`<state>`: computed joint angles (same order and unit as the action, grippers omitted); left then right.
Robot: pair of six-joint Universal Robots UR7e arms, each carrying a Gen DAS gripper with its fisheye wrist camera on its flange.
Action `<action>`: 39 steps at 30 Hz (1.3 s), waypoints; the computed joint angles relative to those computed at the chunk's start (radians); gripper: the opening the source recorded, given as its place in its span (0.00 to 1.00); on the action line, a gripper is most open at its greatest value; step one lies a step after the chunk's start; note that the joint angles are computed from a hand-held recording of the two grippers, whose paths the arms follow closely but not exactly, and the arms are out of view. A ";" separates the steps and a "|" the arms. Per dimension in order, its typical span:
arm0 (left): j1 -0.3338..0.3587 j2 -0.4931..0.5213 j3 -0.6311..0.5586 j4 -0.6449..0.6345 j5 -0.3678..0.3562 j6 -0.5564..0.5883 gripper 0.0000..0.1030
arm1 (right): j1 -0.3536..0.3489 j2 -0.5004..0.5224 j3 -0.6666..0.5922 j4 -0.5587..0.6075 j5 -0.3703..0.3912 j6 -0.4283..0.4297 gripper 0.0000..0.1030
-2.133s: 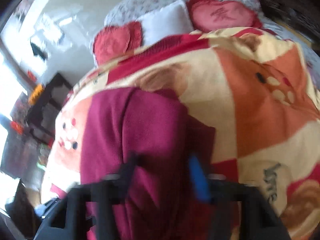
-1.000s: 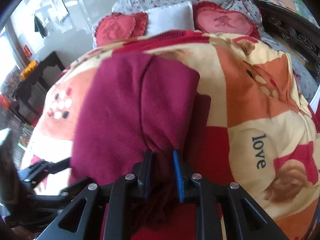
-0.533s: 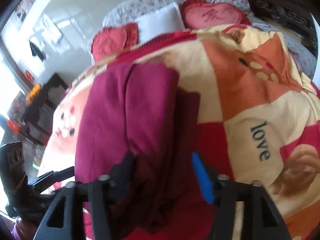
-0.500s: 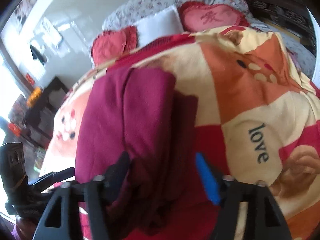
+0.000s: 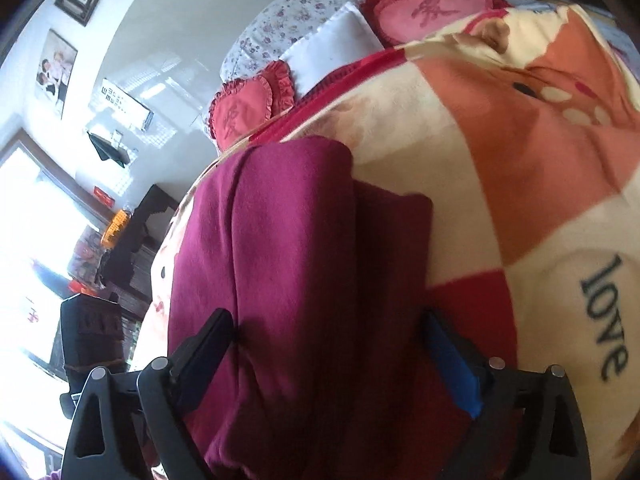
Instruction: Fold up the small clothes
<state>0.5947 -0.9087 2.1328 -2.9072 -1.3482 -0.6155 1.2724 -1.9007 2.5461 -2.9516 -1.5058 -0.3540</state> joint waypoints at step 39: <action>-0.417 -0.432 0.240 0.596 0.349 -0.410 0.73 | 0.839 0.052 0.083 0.216 -0.666 0.222 0.37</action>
